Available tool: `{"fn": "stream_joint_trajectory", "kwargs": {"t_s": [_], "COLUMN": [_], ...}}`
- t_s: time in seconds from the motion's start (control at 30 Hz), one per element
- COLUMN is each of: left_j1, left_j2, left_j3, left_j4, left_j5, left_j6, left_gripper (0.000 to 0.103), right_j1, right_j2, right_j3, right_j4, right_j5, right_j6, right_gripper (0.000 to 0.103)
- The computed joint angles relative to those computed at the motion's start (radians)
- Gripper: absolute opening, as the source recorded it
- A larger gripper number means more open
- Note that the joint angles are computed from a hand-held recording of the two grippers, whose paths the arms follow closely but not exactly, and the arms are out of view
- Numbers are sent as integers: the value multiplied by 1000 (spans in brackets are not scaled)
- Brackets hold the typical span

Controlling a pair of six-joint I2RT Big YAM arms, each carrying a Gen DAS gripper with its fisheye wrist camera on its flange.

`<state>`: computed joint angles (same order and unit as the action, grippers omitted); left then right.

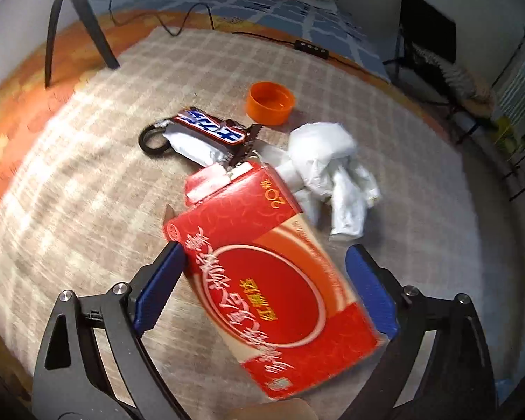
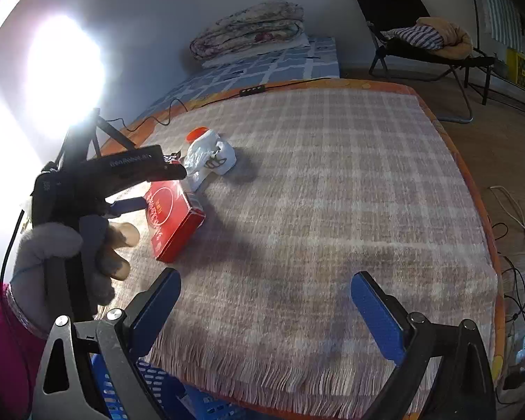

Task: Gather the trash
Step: 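Move both tools from the basket back over the bed toward the red box, then grasp the red medicine box with the left tool while the right tool grasps the white plastic bag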

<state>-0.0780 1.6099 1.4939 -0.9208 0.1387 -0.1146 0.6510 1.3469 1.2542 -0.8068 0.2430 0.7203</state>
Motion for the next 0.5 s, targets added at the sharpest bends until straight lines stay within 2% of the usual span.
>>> {"fn": "stream_joint_trajectory", "kwargs": {"t_s": [0.1, 0.17, 0.33, 0.5], "left_j1": [0, 19, 60, 100], "left_j2": [-15, -24, -24, -25], "left_j3": [-41, -66, -72, -65], "left_j4": [48, 62, 38, 8], "left_j5": [-25, 20, 95, 137], "left_j6": [5, -15, 2, 83], "left_gripper": [100, 100, 99, 95], "right_j1": [-5, -6, -13, -34], "right_j2": [3, 5, 17, 50], "right_j3": [6, 9, 23, 51], "right_j4": [5, 9, 11, 20], "right_j5": [-2, -1, -11, -14], "right_j6": [1, -4, -11, -32], "right_gripper": [99, 99, 99, 99]}}
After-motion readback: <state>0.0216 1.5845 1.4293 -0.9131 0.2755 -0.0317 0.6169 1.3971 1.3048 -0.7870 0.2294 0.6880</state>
